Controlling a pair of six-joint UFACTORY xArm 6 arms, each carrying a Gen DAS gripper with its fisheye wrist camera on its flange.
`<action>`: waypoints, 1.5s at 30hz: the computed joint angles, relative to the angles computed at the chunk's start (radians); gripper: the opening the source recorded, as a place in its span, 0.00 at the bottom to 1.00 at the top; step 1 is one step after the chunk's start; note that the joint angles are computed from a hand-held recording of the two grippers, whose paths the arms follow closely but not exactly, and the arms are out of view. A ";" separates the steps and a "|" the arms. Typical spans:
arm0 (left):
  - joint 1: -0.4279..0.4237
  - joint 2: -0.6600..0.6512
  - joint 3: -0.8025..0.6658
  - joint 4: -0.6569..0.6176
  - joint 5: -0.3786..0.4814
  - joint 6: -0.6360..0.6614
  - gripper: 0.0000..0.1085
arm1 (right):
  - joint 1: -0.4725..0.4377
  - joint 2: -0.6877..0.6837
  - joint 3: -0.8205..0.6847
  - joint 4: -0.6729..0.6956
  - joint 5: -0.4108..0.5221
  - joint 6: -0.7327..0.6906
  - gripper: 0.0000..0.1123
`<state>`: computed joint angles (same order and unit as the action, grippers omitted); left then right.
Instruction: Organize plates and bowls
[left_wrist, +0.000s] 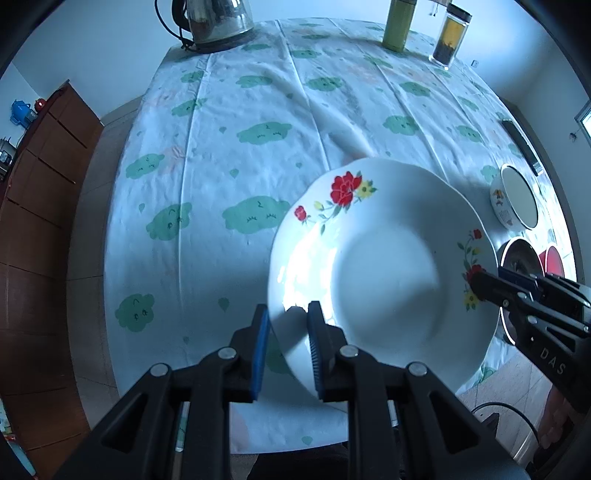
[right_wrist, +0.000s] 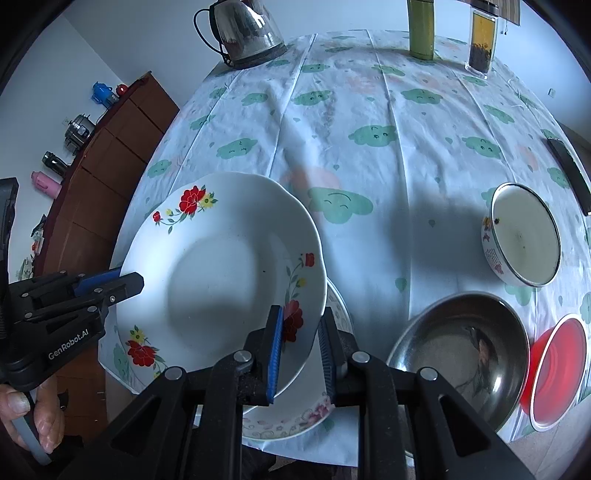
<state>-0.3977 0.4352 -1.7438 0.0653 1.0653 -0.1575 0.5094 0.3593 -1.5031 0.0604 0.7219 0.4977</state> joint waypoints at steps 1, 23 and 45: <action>-0.002 -0.003 0.004 0.002 -0.001 -0.002 0.17 | 0.000 -0.005 0.008 0.000 -0.004 -0.001 0.19; -0.039 -0.028 0.039 0.042 0.010 -0.047 0.17 | -0.009 -0.078 0.133 0.040 -0.066 -0.039 0.19; -0.049 -0.055 0.097 0.040 0.020 -0.064 0.17 | 0.008 -0.105 0.184 0.030 -0.077 -0.049 0.19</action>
<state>-0.4466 0.3803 -1.6467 0.1049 1.0854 -0.2212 0.5173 0.2547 -1.3188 0.0899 0.6449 0.4485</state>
